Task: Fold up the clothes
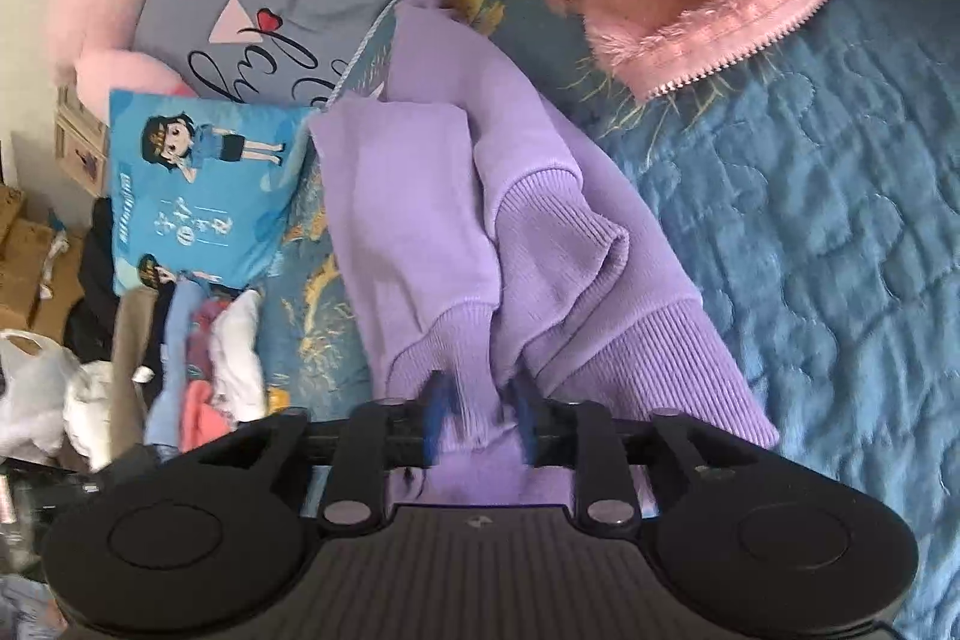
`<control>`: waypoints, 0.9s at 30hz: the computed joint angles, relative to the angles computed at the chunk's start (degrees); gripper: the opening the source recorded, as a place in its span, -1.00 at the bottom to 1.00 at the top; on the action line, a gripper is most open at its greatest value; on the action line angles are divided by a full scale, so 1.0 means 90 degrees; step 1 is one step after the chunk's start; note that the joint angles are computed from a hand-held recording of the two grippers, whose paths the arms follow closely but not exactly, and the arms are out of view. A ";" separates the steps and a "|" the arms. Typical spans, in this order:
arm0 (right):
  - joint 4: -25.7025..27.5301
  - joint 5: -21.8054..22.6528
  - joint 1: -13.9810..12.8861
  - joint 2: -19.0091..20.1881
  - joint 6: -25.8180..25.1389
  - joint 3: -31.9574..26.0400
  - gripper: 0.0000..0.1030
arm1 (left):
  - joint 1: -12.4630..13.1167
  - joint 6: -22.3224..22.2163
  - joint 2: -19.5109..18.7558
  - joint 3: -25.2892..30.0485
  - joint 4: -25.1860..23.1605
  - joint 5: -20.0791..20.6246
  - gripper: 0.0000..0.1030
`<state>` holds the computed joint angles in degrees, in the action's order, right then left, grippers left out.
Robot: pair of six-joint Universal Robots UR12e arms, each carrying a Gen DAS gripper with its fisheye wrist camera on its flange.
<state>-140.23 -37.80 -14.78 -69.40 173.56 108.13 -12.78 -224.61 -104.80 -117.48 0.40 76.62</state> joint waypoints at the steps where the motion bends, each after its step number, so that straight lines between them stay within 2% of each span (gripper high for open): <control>1: -0.0016 0.0066 -0.0034 -0.0022 0.0053 0.0016 -0.15 | 0.0004 -0.0011 -0.0004 -0.0003 0.0007 -0.0007 0.99; 4: -0.0758 0.0018 -0.0159 -0.0087 0.0577 0.0171 -0.13 | 0.0001 0.0017 -0.0013 0.0001 0.0040 -0.0028 0.99; 10: -0.1181 -0.0014 -0.0151 0.0287 0.1626 0.0015 -0.17 | -0.0021 0.0111 -0.0056 0.0069 -0.0061 -0.0087 0.99; 12: -0.1263 -0.0188 -0.0067 0.0394 0.1862 -0.0053 -0.39 | -0.0036 0.0155 -0.0063 0.0090 -0.0123 -0.0076 0.99; 14: -0.1380 -0.0453 0.0017 0.0413 0.2164 -0.0054 -0.92 | -0.0044 0.0168 -0.0069 0.0104 -0.0175 -0.0063 0.99; 15: -0.1542 -0.0551 0.0030 0.0390 0.2227 -0.0006 -0.93 | -0.0044 0.0163 -0.0071 0.0107 -0.0185 -0.0062 0.99; 17: -0.2026 -0.0590 0.0012 0.0313 0.2234 0.0146 -0.95 | -0.0042 0.0144 -0.0072 0.0101 -0.0169 -0.0061 0.99; 19: -0.2227 -0.0374 -0.0060 0.0201 0.2197 0.0266 -0.95 | -0.0035 0.0141 -0.0076 0.0093 -0.0140 -0.0083 0.99; 22: -0.2209 -0.0045 -0.0167 0.0005 0.2123 0.0401 -0.95 | -0.0036 0.0180 -0.0082 0.0102 -0.0143 -0.0100 0.99; 24: -0.2042 -0.0065 -0.0183 -0.0096 0.1946 0.0453 -0.95 | -0.0041 0.0223 -0.0087 0.0108 -0.0129 -0.0112 0.99; 27: -0.1794 -0.0809 -0.0055 -0.0186 0.1477 0.0463 -0.95 | -0.0053 0.0261 -0.0088 0.0117 -0.0153 -0.0099 0.99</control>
<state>-156.38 -45.08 -15.28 -71.08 186.85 112.29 -13.25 -222.26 -105.60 -116.42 -0.98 75.73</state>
